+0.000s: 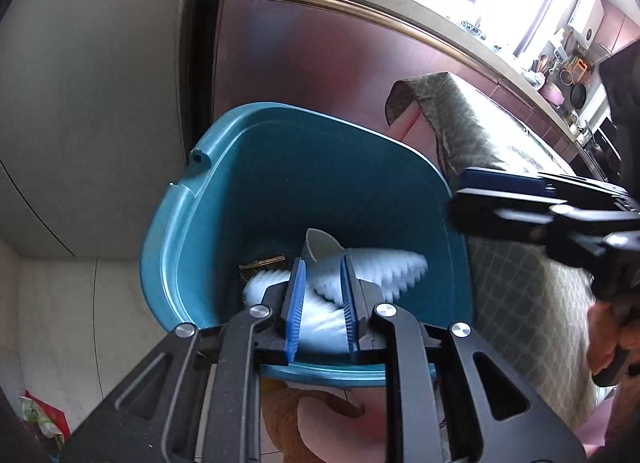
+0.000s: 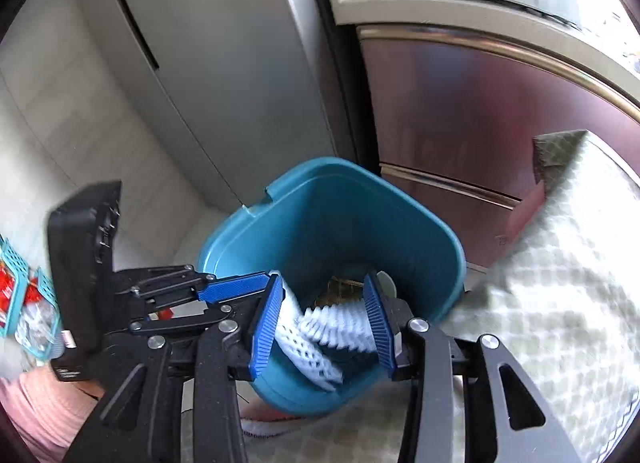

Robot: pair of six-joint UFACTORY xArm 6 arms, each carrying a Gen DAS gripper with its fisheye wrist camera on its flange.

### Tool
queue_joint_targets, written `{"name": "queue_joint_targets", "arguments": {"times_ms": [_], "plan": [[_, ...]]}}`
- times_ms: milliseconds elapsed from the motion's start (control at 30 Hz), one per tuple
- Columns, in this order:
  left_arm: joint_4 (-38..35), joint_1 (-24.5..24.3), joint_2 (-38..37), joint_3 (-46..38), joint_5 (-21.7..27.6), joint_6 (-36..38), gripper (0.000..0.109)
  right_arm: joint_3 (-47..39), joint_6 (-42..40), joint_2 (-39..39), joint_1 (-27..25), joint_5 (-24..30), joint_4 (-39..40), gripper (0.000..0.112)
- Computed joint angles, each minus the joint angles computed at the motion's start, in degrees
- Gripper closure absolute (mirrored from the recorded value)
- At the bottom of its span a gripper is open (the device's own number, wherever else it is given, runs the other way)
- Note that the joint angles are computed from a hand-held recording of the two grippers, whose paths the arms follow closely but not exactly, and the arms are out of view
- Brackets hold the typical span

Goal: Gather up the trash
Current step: 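Open both tools to drop the foam nets into the bin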

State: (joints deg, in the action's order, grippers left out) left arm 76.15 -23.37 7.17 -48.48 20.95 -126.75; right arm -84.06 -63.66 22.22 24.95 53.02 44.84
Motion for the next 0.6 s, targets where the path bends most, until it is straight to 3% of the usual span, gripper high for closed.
{"name": "queue_joint_targets", "arguments": {"times_ms": [333, 600], "plan": [[1.43, -3.77, -2.84, -0.14, 4.94, -2.71, 0.089, 2.97, -4.33, -3.97, -4.96, 3.70, 6.43, 0.068], [6.99, -10.42, -5.60, -4.49, 8.56, -0.75, 0.078, 10.64, -11.74, -12.23, -11.73, 6.67, 13.34, 0.061]]}}
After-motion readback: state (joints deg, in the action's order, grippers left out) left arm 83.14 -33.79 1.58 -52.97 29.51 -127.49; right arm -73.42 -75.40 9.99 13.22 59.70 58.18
